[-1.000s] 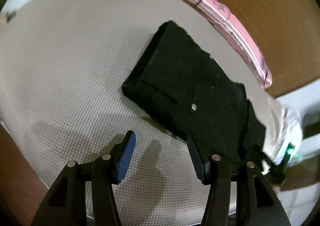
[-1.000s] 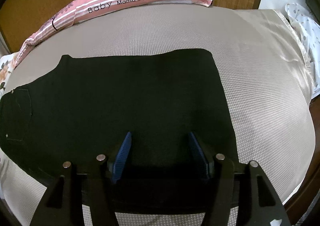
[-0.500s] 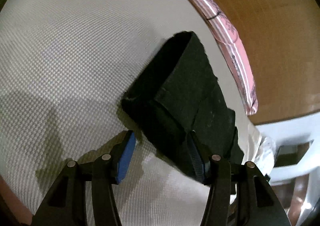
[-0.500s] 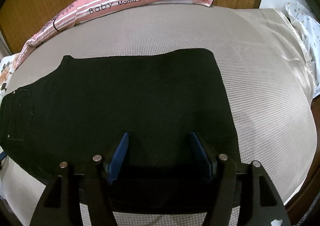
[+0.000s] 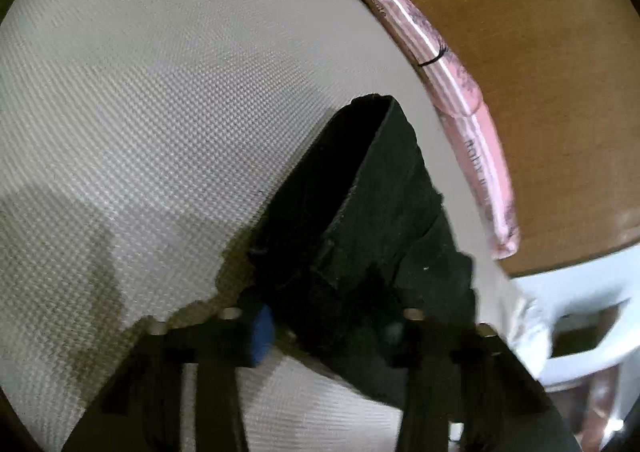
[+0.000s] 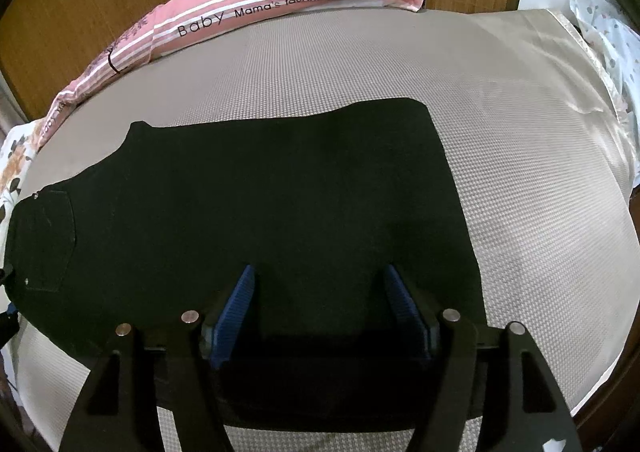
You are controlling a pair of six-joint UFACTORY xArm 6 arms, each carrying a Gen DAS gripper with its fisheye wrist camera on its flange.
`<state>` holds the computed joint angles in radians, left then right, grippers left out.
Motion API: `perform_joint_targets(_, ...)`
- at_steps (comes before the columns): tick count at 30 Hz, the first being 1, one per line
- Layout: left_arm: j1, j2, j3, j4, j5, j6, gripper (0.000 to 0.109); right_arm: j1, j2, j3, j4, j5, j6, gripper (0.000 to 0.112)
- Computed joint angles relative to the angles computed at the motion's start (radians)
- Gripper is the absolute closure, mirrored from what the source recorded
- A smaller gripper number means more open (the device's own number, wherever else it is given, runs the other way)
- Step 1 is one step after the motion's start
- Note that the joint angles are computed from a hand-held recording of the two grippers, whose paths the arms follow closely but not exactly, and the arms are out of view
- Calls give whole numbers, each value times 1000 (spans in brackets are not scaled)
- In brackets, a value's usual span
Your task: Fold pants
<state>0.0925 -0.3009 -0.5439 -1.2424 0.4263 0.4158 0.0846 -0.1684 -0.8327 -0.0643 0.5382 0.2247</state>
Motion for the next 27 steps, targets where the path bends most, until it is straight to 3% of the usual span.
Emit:
perform_joint_targets(2, -20, -25, 8, -12, -28, 10, 82, -3, -1, 0, 21, 0, -10, 46)
perform_joint_targets(8, -151, -116, -8, 204, -156, -118, 85, -29, -9, -12, 147, 19, -55, 47)
perform_joint_targets(13, -267, -124, -91, 366, -187, -176, 85, -63, -43, -3, 247, -12, -71, 47)
perform_joint_targets(18, -414, -47, -238, 430, -183, -149, 86, -98, -83, 4, 359, -50, -105, 47)
perform_joint_targets(27, -623, 229, -517, 412, -58, -45, 86, -191, -131, 5, 626, -44, -237, 47)
